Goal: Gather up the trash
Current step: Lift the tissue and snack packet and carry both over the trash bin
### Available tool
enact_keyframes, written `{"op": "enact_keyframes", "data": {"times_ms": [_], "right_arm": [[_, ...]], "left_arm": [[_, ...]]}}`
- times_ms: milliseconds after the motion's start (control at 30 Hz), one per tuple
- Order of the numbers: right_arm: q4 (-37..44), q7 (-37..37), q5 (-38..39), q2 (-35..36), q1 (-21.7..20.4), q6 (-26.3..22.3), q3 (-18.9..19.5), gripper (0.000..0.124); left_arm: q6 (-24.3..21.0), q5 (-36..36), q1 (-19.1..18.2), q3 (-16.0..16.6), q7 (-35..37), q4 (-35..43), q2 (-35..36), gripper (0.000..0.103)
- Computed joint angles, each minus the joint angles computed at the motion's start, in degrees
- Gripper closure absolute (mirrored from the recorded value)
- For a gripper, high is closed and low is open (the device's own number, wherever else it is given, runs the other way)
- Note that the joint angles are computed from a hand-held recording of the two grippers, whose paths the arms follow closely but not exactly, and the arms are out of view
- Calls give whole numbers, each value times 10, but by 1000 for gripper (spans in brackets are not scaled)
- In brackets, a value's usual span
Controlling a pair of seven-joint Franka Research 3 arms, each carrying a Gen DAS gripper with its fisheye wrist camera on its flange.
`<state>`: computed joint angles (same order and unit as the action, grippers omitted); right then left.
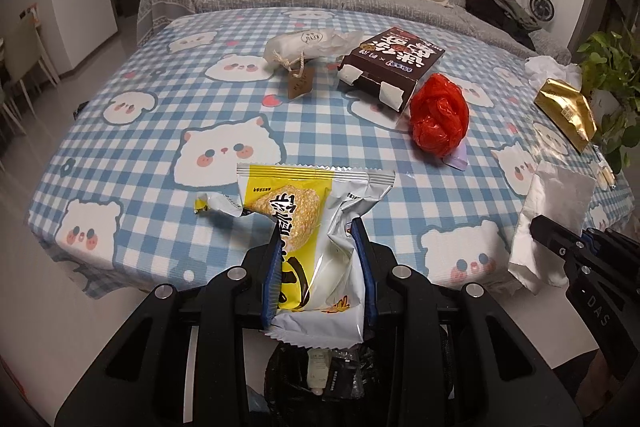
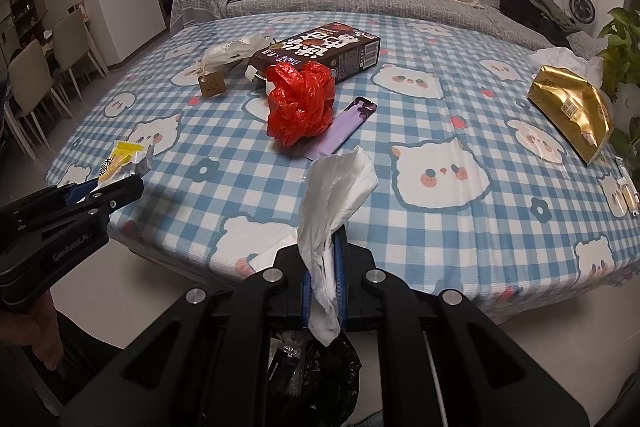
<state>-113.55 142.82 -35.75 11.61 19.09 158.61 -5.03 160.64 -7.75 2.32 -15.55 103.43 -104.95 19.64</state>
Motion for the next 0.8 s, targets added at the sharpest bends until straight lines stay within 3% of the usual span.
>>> {"op": "enact_keyframes", "data": {"times_ms": [233,433,800], "right_arm": [[-28,47,-42,-25,7,-7,5,115],[-55,92,-80,-47,1,-12,21,115],[-90,154,-128,-74,-10,-13,49,115]], "left_arm": [[12,-58,23,-21,50,-60,-44,72],[24,-157,30,-30,137,-123,-93,72],[29,-251,-11,19,208,-189,-144,72]]}}
